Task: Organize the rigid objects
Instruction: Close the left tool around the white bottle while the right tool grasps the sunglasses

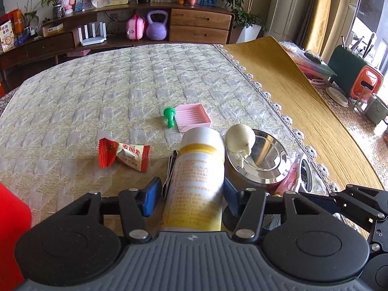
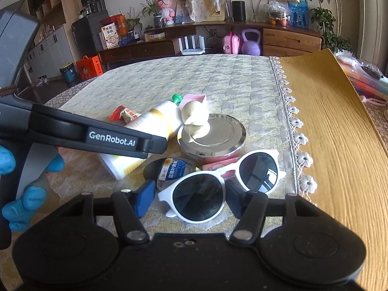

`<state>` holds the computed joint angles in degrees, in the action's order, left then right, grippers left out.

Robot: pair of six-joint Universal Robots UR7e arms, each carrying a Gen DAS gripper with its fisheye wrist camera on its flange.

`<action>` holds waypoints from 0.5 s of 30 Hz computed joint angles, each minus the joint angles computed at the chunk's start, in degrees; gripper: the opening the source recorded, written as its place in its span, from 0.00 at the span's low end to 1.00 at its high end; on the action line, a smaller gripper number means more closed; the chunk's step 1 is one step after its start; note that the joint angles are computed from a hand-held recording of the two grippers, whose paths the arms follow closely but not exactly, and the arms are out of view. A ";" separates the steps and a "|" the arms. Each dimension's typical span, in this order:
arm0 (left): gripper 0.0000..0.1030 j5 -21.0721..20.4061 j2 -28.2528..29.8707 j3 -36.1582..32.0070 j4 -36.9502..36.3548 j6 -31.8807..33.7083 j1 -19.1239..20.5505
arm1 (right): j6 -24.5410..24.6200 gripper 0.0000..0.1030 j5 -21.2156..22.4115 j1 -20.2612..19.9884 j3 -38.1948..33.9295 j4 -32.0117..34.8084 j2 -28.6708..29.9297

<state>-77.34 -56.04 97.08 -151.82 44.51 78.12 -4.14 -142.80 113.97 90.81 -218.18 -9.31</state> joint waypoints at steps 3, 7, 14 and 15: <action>0.49 0.04 -0.18 0.51 -0.55 0.87 -0.09 | 0.19 0.56 -0.06 0.16 0.11 0.23 -0.16; 0.47 0.40 -0.40 1.14 -1.26 1.52 -0.26 | -0.15 0.56 -0.58 0.48 0.01 -0.09 0.00; 0.47 1.29 -1.50 1.53 -0.08 1.05 -0.33 | -3.28 0.56 -2.51 2.15 -0.41 -0.54 0.36; 0.47 1.24 -1.80 1.56 0.30 0.87 -0.26 | -3.92 0.56 -3.00 2.50 -0.55 -0.80 0.52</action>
